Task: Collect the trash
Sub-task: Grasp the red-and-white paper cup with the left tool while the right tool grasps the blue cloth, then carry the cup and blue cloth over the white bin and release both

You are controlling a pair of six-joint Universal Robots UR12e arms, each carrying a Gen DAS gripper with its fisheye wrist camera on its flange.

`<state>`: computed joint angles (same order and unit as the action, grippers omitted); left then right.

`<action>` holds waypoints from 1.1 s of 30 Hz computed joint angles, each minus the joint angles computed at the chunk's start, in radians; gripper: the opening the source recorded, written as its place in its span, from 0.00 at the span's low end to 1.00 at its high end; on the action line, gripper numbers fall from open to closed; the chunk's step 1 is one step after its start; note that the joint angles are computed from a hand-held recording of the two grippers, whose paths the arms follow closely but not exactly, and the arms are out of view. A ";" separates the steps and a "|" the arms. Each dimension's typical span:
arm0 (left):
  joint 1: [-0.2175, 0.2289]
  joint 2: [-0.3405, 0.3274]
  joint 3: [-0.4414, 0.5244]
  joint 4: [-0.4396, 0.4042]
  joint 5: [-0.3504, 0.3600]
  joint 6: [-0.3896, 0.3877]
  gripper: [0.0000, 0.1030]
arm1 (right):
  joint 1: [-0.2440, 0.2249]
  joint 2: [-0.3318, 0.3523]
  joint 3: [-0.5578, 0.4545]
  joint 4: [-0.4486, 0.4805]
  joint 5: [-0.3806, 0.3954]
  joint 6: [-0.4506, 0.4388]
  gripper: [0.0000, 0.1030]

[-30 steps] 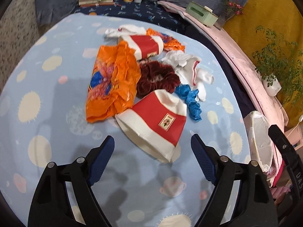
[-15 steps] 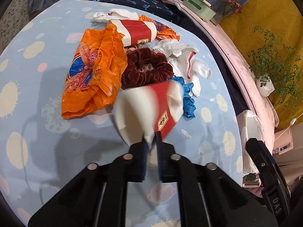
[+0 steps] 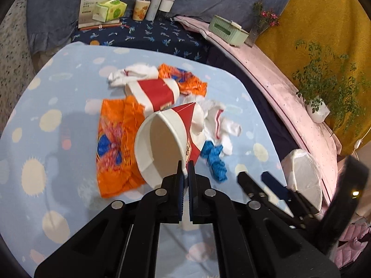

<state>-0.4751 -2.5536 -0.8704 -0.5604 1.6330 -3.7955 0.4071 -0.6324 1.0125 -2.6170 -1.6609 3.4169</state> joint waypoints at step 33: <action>-0.056 -0.176 0.438 -0.108 -0.009 0.191 0.03 | -0.064 -0.127 0.125 -0.193 -0.067 0.057 0.14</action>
